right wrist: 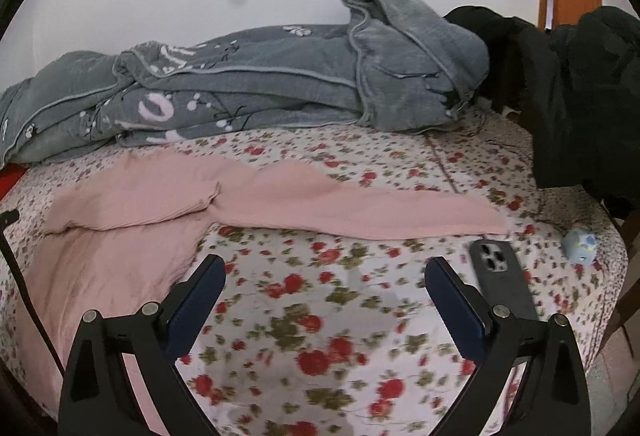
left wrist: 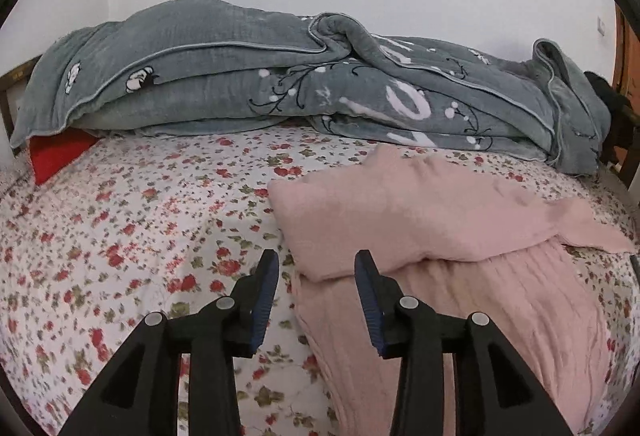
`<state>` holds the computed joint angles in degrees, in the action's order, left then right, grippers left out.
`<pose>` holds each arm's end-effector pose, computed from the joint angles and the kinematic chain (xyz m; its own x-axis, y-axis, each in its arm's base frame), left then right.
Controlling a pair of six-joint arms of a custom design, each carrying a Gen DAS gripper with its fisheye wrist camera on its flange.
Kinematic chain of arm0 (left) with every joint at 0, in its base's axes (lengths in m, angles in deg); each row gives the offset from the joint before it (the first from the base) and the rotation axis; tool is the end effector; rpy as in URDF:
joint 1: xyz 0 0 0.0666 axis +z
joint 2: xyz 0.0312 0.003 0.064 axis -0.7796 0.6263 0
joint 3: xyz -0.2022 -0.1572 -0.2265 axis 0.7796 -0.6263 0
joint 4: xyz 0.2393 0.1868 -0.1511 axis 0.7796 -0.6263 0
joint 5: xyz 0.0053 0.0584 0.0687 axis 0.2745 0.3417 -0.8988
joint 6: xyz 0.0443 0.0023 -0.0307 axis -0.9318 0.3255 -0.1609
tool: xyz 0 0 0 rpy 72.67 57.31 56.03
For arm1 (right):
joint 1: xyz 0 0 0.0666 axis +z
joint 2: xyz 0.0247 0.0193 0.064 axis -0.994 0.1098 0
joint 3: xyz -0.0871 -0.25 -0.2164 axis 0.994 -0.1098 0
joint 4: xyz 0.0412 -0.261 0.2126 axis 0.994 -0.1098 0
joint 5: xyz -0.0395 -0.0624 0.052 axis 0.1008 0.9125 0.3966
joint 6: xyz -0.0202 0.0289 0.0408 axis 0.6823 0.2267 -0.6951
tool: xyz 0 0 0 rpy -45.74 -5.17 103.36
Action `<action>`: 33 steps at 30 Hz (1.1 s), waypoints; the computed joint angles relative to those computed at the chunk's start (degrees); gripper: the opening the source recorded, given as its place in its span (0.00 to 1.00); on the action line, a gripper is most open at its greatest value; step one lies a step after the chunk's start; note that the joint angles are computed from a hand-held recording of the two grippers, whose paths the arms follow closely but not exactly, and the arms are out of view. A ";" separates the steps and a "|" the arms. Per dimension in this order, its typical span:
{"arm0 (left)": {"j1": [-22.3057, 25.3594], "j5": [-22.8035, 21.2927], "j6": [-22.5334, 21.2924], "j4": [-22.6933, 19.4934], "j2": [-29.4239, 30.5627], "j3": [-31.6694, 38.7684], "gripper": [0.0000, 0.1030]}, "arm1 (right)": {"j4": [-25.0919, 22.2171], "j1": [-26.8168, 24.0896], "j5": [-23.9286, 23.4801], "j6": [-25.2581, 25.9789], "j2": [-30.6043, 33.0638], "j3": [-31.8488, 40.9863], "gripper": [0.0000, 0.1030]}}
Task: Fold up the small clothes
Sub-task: 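Withdraw the left tool and move the right tool to the other sleeve, then grasp the other sleeve cuff with the right tool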
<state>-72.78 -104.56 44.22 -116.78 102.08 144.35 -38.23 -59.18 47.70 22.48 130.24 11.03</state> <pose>0.2315 -0.0693 0.4315 -0.5156 -0.3207 -0.7945 -0.4731 0.8797 -0.0481 0.3767 0.1665 0.5099 -0.6536 -0.2259 -0.7224 -0.2907 0.9562 -0.0360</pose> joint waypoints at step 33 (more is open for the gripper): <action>14.57 12.01 0.26 10.91 0.18 -9.67 0.59 | 0.77 -15.13 -17.80 -13.20 21.93 12.38 0.54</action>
<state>-58.21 -92.55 44.48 -105.87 102.26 134.68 -37.45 -74.32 29.90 9.27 152.17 23.41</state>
